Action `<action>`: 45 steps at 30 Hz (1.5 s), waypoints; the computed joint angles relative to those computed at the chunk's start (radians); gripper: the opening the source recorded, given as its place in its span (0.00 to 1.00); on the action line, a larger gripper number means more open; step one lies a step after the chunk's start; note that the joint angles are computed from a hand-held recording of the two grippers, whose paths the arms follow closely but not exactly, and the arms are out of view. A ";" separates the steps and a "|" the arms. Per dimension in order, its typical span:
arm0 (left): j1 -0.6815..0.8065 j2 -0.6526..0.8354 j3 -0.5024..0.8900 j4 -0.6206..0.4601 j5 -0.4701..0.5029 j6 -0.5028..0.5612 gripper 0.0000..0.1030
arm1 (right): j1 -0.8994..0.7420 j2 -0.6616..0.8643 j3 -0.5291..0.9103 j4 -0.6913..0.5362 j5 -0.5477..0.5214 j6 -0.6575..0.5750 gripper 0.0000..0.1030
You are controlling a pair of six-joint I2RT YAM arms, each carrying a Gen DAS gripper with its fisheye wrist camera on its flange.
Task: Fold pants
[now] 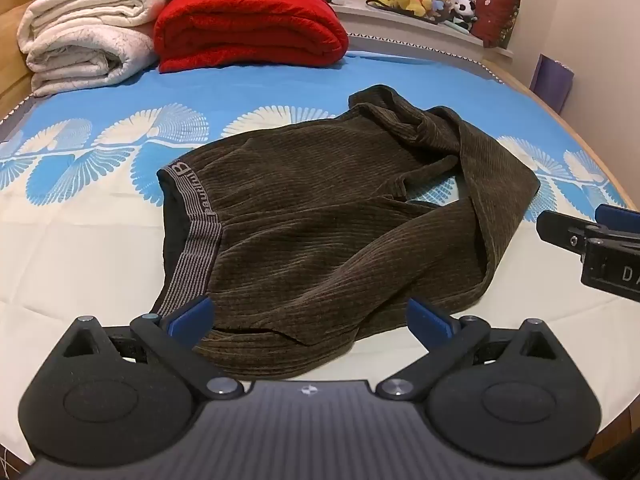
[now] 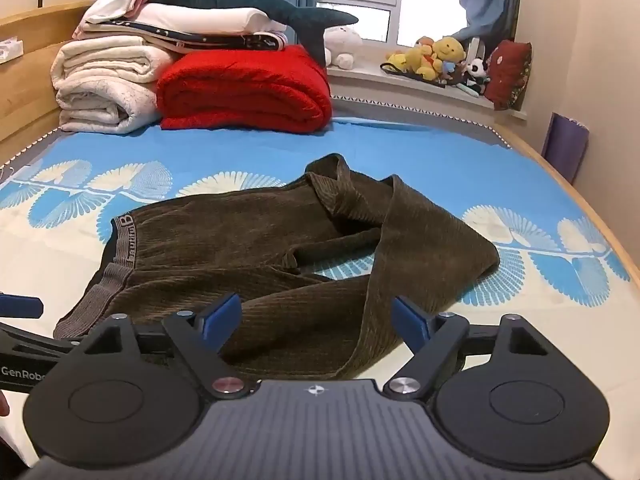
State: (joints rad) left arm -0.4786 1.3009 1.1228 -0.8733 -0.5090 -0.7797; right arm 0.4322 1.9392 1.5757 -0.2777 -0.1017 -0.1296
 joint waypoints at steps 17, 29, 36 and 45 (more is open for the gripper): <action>-0.005 0.006 0.005 0.001 0.001 -0.002 0.99 | -0.004 0.020 0.028 -0.025 -0.024 0.015 0.79; -0.005 0.002 0.001 0.005 0.001 0.002 0.99 | 0.007 -0.012 -0.026 0.028 0.009 -0.006 0.68; -0.008 0.006 0.002 0.004 -0.004 0.003 0.99 | 0.006 -0.006 -0.015 0.004 -0.003 0.015 0.64; 0.124 -0.051 0.053 0.008 0.162 0.242 0.25 | -0.028 0.065 0.087 0.035 -0.004 0.006 0.45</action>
